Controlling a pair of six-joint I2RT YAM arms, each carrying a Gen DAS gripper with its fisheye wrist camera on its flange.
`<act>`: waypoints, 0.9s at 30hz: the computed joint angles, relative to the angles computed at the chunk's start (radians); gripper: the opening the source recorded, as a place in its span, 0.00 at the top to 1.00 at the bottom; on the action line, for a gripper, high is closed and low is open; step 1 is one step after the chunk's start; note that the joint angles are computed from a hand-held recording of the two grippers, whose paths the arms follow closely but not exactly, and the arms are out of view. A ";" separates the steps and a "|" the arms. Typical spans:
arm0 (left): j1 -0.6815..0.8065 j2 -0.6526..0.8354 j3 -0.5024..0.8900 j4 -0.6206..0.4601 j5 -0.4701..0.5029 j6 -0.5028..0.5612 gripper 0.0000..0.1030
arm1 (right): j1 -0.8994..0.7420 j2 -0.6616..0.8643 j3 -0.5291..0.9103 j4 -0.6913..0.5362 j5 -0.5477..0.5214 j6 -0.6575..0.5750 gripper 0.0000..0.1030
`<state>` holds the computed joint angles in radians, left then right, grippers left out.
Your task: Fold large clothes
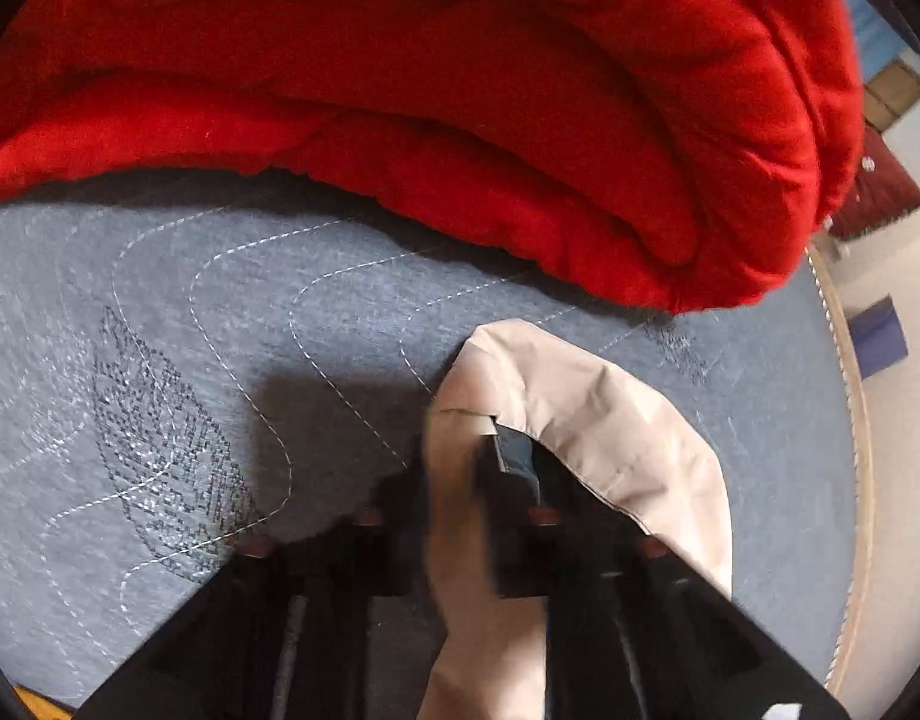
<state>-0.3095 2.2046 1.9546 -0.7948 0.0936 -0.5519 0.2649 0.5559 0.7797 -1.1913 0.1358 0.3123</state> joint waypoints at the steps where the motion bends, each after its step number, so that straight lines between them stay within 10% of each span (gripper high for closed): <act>1: -0.008 -0.025 -0.024 0.010 -0.016 0.010 0.98 | -0.015 0.000 -0.001 -0.003 -0.006 -0.005 0.51; 9: -0.145 -0.435 -0.265 -0.019 -0.118 0.179 0.99 | -0.129 0.034 0.018 -0.022 -0.088 -0.062 0.51; 16: -0.560 -0.822 -0.430 -0.184 -0.361 0.094 0.99 | -0.208 0.001 0.112 -0.080 -0.180 -0.082 0.51; 22: -1.275 -0.887 -0.445 -0.591 -0.750 -0.426 0.99 | -0.384 -0.029 0.191 -0.136 -0.378 -0.164 0.51; 27: -1.600 -0.874 -0.584 -0.672 -0.671 -0.937 0.93 | -0.284 -0.076 0.229 -0.145 -0.409 -0.056 0.50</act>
<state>-1.9097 1.3306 1.3701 -1.4665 -0.5779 -1.4888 -0.0191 0.4799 1.0090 -1.3360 -0.2732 0.2563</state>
